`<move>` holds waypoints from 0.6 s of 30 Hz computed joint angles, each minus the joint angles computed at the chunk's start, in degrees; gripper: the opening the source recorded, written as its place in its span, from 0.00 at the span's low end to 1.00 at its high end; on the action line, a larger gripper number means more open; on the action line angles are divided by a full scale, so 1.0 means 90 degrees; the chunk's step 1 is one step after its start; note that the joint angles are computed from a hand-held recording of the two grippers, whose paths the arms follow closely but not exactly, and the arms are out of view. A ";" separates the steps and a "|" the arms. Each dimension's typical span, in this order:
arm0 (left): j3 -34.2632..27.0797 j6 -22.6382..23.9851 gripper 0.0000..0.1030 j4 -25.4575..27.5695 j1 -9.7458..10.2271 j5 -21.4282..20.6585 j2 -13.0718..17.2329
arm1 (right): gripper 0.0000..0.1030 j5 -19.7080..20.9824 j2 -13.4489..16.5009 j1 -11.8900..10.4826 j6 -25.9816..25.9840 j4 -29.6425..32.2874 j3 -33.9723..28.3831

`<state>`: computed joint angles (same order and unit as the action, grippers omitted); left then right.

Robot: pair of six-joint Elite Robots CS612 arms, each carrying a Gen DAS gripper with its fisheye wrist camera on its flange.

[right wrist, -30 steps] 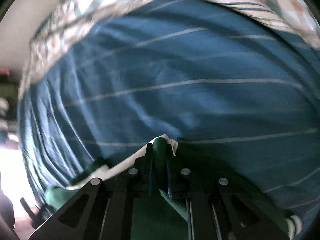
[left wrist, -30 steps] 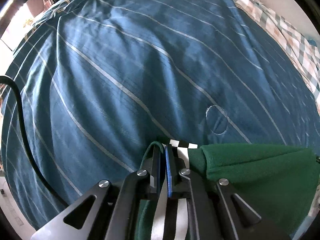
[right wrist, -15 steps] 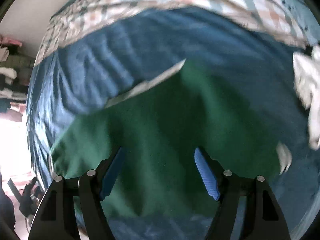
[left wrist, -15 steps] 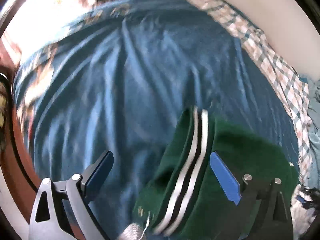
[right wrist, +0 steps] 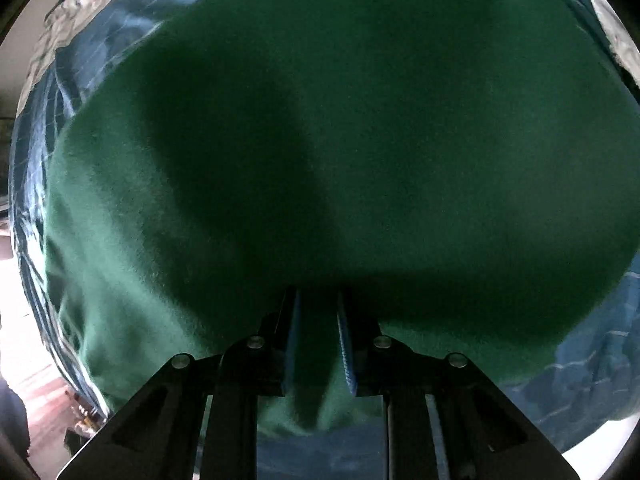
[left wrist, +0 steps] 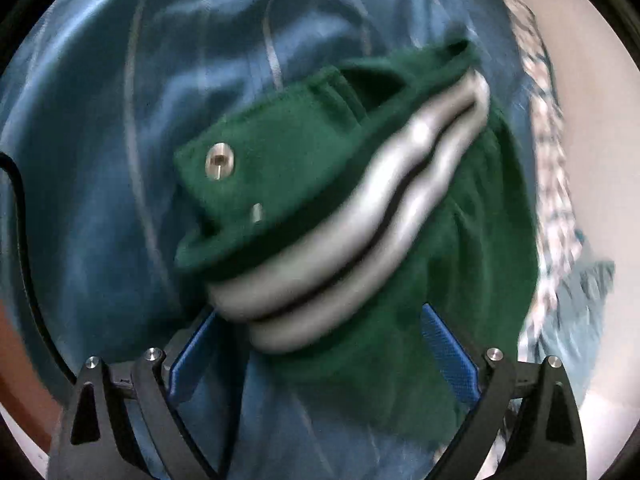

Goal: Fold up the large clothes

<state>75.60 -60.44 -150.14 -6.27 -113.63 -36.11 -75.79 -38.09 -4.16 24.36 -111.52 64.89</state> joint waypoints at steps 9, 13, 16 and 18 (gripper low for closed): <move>-0.1138 0.0716 0.27 0.0247 -0.0063 0.1472 0.0380 | 0.21 0.0251 -0.0518 -0.0062 -0.0218 -0.0269 0.0523; -0.1781 0.0933 0.20 0.0136 0.0150 0.1347 0.0686 | 0.21 0.0392 -0.0746 -0.0091 -0.0005 -0.0750 0.0795; -0.2264 0.1199 0.20 0.0149 0.0285 0.1275 0.0967 | 0.21 0.0104 -0.0710 -0.0152 -0.0074 -0.0642 0.0603; -0.2687 0.1317 0.20 0.0296 0.0362 0.0897 0.1264 | 0.21 -0.0181 -0.0585 -0.0119 -0.0083 -0.0461 0.0453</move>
